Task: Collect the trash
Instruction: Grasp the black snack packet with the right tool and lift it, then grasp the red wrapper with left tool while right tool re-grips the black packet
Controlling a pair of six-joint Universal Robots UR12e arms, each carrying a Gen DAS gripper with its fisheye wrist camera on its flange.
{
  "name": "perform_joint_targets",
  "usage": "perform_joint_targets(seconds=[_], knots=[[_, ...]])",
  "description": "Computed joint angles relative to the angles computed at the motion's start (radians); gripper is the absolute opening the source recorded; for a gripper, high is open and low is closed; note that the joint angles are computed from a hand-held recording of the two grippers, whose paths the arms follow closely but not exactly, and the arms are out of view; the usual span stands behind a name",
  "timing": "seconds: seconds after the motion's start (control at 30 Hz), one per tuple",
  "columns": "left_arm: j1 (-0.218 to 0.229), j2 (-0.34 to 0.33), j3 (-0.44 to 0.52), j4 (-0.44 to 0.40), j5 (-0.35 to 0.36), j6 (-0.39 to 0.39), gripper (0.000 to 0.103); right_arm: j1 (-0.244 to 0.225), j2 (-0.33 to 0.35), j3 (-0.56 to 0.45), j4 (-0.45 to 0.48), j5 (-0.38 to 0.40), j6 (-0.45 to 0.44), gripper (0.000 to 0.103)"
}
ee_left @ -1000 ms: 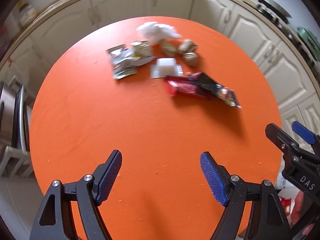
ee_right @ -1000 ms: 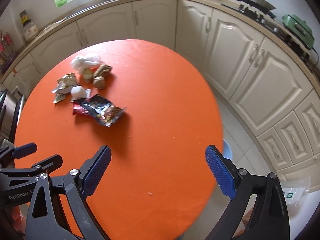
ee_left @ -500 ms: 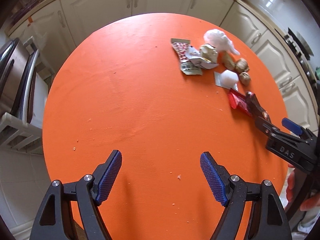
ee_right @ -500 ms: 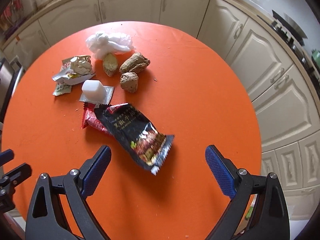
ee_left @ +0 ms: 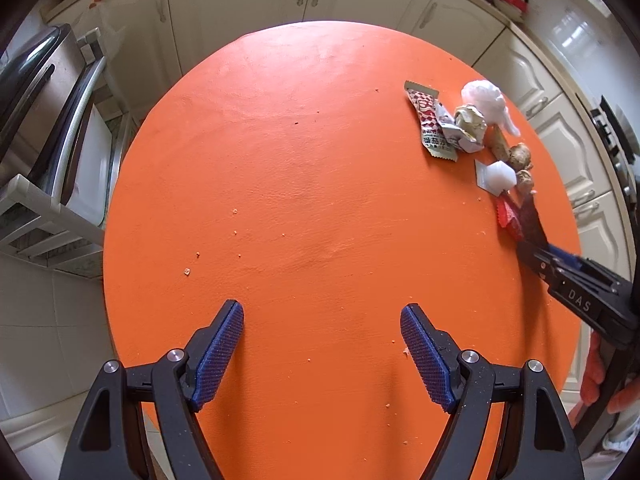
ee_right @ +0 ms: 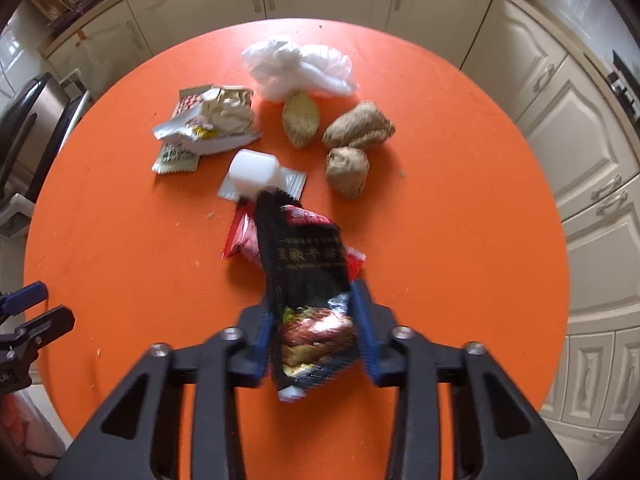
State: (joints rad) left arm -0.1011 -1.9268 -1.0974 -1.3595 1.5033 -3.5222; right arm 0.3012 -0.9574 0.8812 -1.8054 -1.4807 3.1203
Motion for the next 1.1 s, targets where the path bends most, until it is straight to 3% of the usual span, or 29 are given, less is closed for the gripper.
perform_joint_targets(seconds=[0.1,0.3,0.37,0.4,0.5,0.63,0.8,1.0,1.07,1.1], knots=[[-0.01,-0.009,0.012,-0.003,0.001,0.014,0.077,0.006,-0.032,0.053,-0.032,-0.03,0.002,0.027],[-0.039,-0.048,0.076,-0.035,-0.01,0.041,0.077,-0.024,-0.112,0.176,-0.087,0.027,0.041,0.026],[-0.052,-0.068,0.11,-0.047,-0.014,0.047,0.077,-0.042,-0.144,0.225,-0.118,0.033,0.07,0.022],[-0.06,-0.082,0.132,-0.056,-0.019,0.051,0.077,-0.05,-0.156,0.242,-0.129,0.041,0.082,0.013],[-0.081,-0.132,0.212,-0.107,-0.048,0.049,0.077,-0.078,-0.196,0.301,-0.174,0.073,0.116,0.011],[-0.109,-0.21,0.326,-0.164,-0.063,-0.019,0.077,-0.109,-0.238,0.37,-0.242,0.101,0.14,0.01],[-0.136,-0.307,0.46,-0.241,-0.083,-0.138,0.078,-0.14,-0.242,0.39,-0.276,0.169,0.129,0.01],[-0.176,-0.376,0.557,-0.263,0.059,-0.214,0.087,-0.164,-0.249,0.418,-0.305,0.233,0.122,0.012],[-0.191,-0.393,0.58,-0.271,0.115,-0.189,0.084,-0.17,-0.249,0.425,-0.317,0.257,0.119,0.013],[-0.201,-0.405,0.599,-0.287,0.155,-0.159,0.076,-0.17,-0.247,0.425,-0.322,0.262,0.118,0.013]])
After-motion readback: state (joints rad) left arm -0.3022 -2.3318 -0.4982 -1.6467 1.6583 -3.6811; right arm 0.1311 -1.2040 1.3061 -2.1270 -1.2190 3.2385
